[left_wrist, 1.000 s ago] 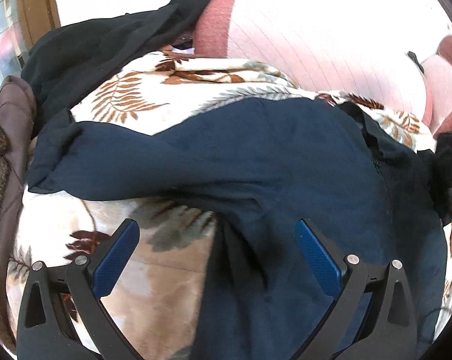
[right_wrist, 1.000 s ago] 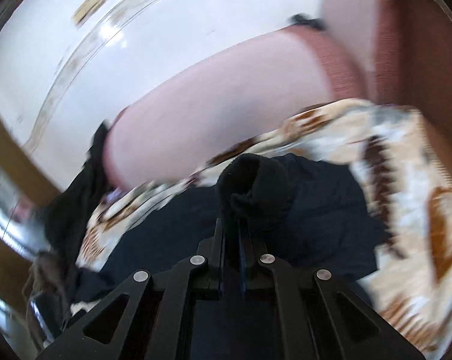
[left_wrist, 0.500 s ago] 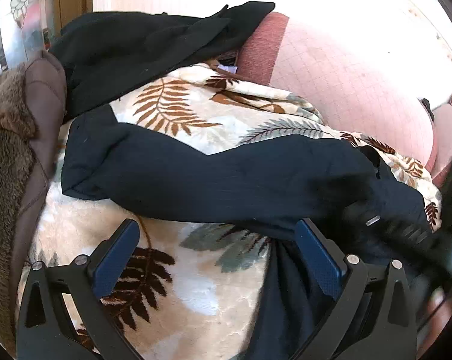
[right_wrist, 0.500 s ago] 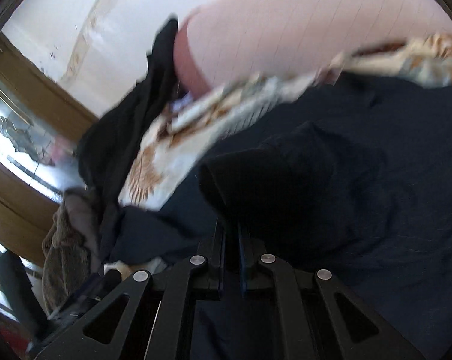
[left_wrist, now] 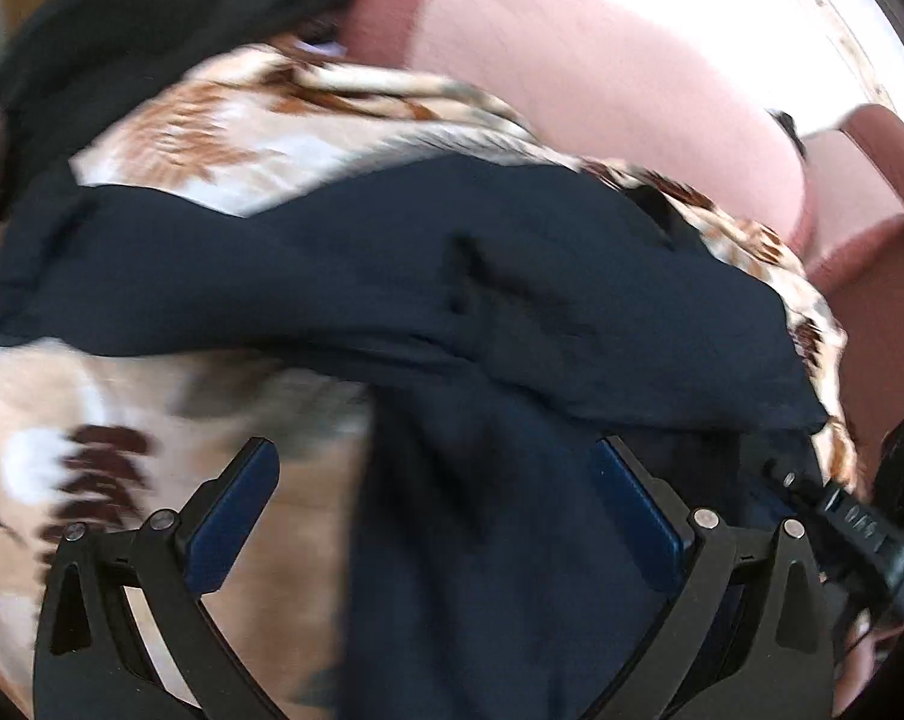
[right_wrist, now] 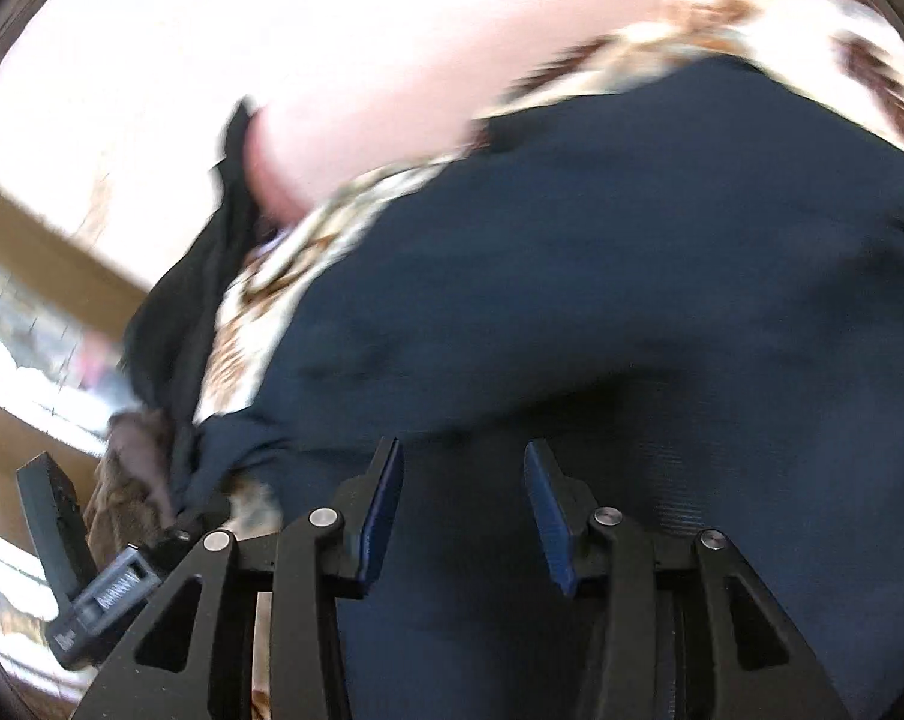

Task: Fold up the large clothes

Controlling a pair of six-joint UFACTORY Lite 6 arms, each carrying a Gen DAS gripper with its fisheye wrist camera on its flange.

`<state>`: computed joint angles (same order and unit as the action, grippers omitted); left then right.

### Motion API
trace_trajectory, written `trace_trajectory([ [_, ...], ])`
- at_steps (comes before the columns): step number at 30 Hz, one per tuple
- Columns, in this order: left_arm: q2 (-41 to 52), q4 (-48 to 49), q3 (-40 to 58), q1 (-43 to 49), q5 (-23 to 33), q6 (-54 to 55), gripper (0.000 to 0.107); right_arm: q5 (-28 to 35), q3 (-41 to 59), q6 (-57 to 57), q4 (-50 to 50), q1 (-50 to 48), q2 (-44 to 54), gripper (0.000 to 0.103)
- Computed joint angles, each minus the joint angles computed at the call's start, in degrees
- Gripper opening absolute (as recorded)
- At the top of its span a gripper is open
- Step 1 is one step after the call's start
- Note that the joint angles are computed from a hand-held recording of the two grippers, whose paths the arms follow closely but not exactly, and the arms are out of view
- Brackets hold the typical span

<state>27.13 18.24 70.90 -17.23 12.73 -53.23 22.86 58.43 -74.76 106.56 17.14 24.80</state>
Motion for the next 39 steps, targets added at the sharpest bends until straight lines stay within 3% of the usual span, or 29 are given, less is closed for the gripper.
trace_trajectory([
  [4,13.24,-11.69,19.16,-1.47,8.02,10.44,0.103,8.28,-7.79,-6.65,5.14,-12.29,-2.44,0.044],
  [6,21.01,-12.41,30.09,-1.80,13.98,10.59,0.094,13.17,-9.09,-7.73,4.92,-18.96,-2.09,0.044],
  [8,28.22,-7.04,40.48,-2.60,21.21,6.49,0.042,16.11,-8.91,-8.47,5.70,-22.72,-0.71,0.044],
  [9,29.70,-5.69,42.46,-2.32,23.56,5.80,0.027,17.42,-8.25,-8.02,5.45,-24.42,0.14,0.045],
  [10,29.21,-6.74,42.06,-1.22,23.81,5.39,0.017,19.17,-7.67,-7.78,5.32,-26.13,1.15,0.046],
  [12,23.89,-14.31,34.04,1.95,18.22,8.52,0.007,23.90,-6.28,-7.03,3.47,-30.27,3.53,0.048],
  [13,20.50,-17.77,28.59,3.45,14.55,10.56,0.006,26.47,-4.97,-6.92,3.32,-31.44,5.59,0.049],
  [15,17.56,-21.92,23.99,4.86,12.58,14.06,0.003,28.59,-2.13,-6.37,4.88,-30.75,9.05,0.050],
  [21,17.66,-10.03,25.16,1.79,16.21,5.51,0.003,31.02,8.03,2.03,13.39,-29.83,19.58,0.050],
  [22,18.32,-9.08,26.26,1.39,17.35,4.71,0.003,32.68,8.94,4.35,14.29,-30.44,20.97,0.041],
  [24,19.85,-8.90,28.10,1.64,18.19,5.20,0.003,35.48,8.85,4.72,14.11,-32.14,21.11,0.004],
  [25,20.85,-9.12,29.48,1.86,18.71,5.77,0.003,35.88,6.97,2.16,14.78,-32.61,19.21,0.001],
  [28,21.79,-9.37,29.51,2.14,18.58,6.49,0.004,30.76,1.45,-6.08,13.95,-32.99,13.21,0.001],
  [30,23.16,-9.97,30.61,2.09,19.19,6.67,0.006,26.35,5.34,-0.58,5.52,-33.36,19.15,0.001],
  [32,20.45,-10.61,26.32,1.80,16.87,7.64,0.006,29.79,6.68,4.09,0.87,-35.39,20.77,0.000],
  [34,15.39,-10.13,19.79,0.88,14.33,8.48,0.006,27.51,2.27,3.70,-2.57,-36.40,13.09,0.011],
  [36,9.64,-11.36,13.44,-0.04,10.38,9.92,0.006,28.34,-2.62,-1.59,-1.15,-37.49,4.27,0.011],
  [38,7.29,-8.79,12.66,-1.54,9.06,7.78,0.011,27.38,-2.68,-4.47,1.29,-37.23,0.26,0.020],
  [39,7.88,-7.24,14.79,-2.31,9.69,6.55,0.014,26.14,-1.07,-4.65,1.27,-36.71,-0.08,0.040],
])
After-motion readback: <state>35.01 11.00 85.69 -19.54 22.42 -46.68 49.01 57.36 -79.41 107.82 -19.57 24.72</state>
